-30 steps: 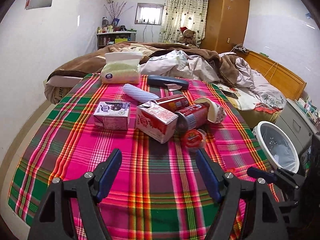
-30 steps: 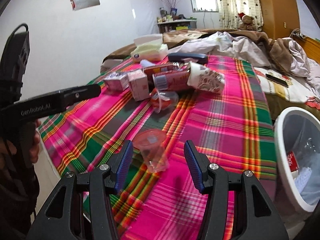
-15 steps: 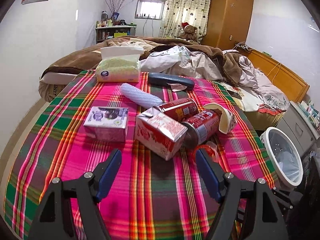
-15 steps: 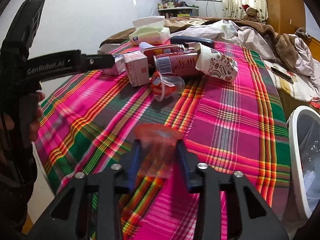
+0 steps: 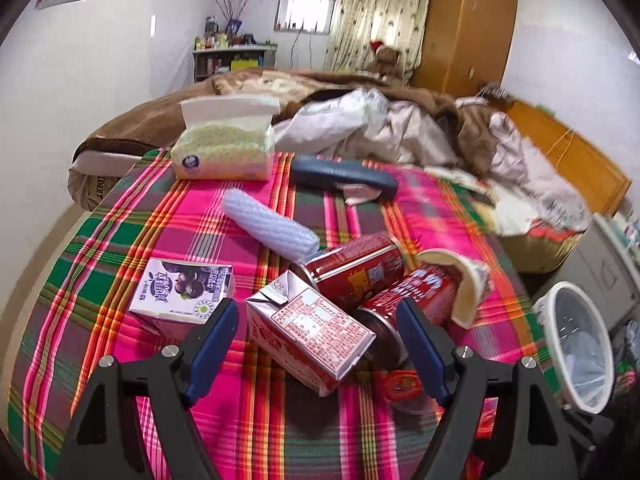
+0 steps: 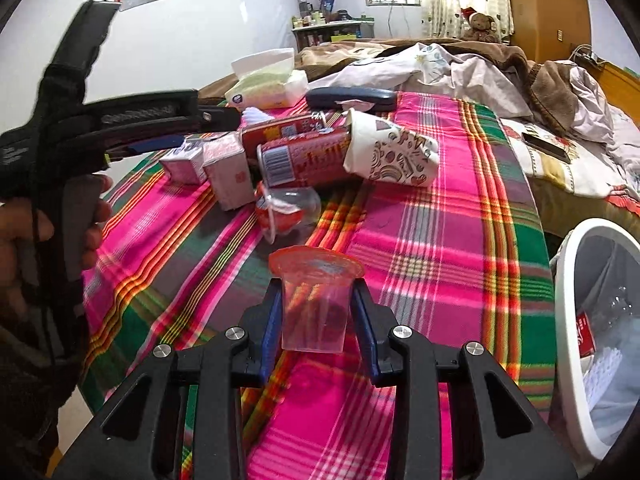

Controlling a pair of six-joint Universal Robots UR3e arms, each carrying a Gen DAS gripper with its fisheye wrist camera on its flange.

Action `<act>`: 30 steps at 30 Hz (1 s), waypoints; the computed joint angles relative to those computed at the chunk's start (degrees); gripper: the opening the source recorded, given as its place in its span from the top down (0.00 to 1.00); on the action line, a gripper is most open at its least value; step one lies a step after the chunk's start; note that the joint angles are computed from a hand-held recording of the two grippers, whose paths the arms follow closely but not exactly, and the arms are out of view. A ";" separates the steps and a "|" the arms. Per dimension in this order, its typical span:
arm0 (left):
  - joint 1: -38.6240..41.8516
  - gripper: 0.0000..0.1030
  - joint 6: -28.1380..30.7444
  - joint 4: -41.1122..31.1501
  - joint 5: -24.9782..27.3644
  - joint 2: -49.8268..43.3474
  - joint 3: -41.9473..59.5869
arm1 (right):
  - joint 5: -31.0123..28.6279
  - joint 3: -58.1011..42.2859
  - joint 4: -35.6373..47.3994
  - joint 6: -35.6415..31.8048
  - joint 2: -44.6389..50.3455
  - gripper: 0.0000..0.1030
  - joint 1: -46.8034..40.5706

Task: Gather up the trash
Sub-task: 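Grasp the white juice carton with the left tool while the right holds the plastic cup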

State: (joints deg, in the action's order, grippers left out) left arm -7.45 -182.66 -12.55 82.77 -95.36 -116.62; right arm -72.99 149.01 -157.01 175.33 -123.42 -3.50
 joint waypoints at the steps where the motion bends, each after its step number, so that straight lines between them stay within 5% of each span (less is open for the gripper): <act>1: -0.65 0.20 -0.29 -0.72 0.91 -1.25 1.23 | 0.25 0.00 -0.30 -0.08 0.27 0.66 -0.31; 25: -0.73 0.21 -1.11 -3.18 7.24 -5.48 3.16 | 6.32 0.84 2.58 -2.52 -1.73 0.66 -6.37; 30: -0.65 0.34 -2.07 -3.91 6.83 -6.60 4.16 | 6.17 0.92 2.87 -2.45 -2.16 0.66 -6.63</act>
State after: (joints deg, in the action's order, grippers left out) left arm -8.10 -184.72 -16.46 89.59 -101.96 -112.46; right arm -66.82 149.93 -154.14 172.88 -125.58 -10.13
